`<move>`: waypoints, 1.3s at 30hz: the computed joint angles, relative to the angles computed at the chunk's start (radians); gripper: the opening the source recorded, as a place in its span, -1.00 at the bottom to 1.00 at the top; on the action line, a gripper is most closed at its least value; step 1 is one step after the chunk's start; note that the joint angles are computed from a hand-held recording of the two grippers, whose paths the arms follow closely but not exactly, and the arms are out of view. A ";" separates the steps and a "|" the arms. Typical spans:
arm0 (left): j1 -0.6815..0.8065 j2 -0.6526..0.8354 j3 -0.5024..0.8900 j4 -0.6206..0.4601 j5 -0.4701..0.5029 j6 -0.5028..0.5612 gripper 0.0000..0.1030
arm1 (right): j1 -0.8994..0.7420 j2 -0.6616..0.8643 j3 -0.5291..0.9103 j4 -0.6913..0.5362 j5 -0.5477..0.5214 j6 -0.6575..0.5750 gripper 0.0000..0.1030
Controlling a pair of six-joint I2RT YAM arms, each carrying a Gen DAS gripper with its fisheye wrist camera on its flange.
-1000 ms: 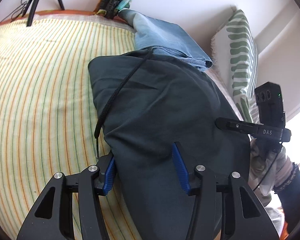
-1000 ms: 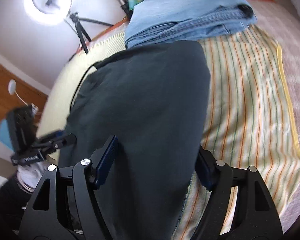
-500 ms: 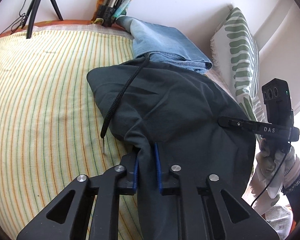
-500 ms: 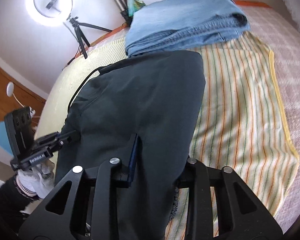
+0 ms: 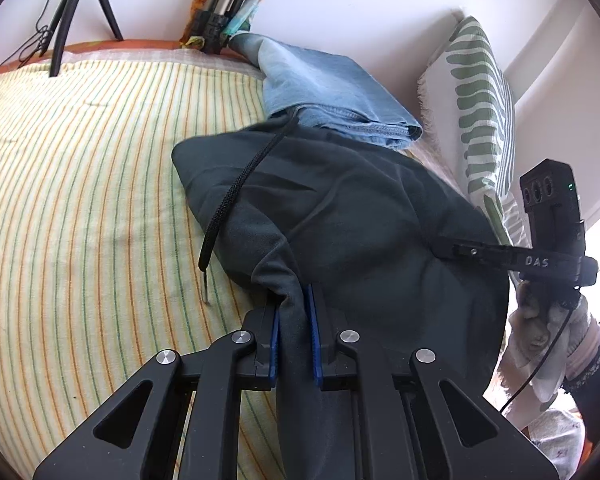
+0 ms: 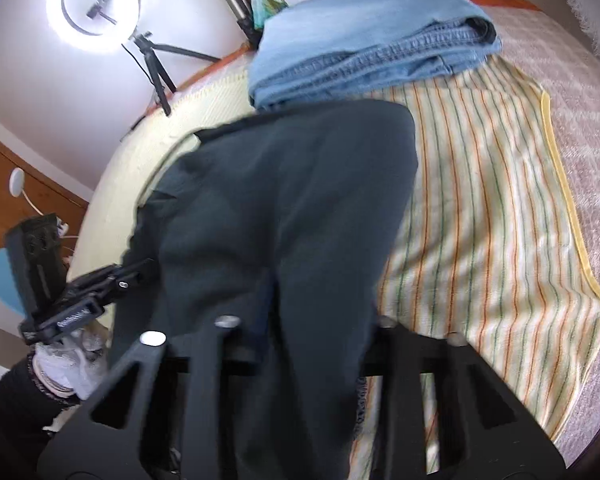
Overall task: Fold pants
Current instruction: 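Grasp the folded pants with both tools and lift them onto the denim stack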
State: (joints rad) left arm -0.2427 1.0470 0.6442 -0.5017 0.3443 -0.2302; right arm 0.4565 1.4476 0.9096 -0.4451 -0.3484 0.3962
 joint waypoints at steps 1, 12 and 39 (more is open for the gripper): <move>0.000 -0.006 0.003 -0.002 0.002 0.004 -0.85 | 0.023 -0.012 0.016 -0.027 0.038 -0.011 -0.56; 0.009 -0.044 0.144 -0.060 0.047 0.061 -0.89 | 0.146 -0.110 0.196 -0.207 0.249 -0.060 -0.60; -0.050 0.787 0.992 0.031 -0.112 0.172 -0.89 | -0.106 0.817 1.476 -0.530 0.446 -0.331 -0.60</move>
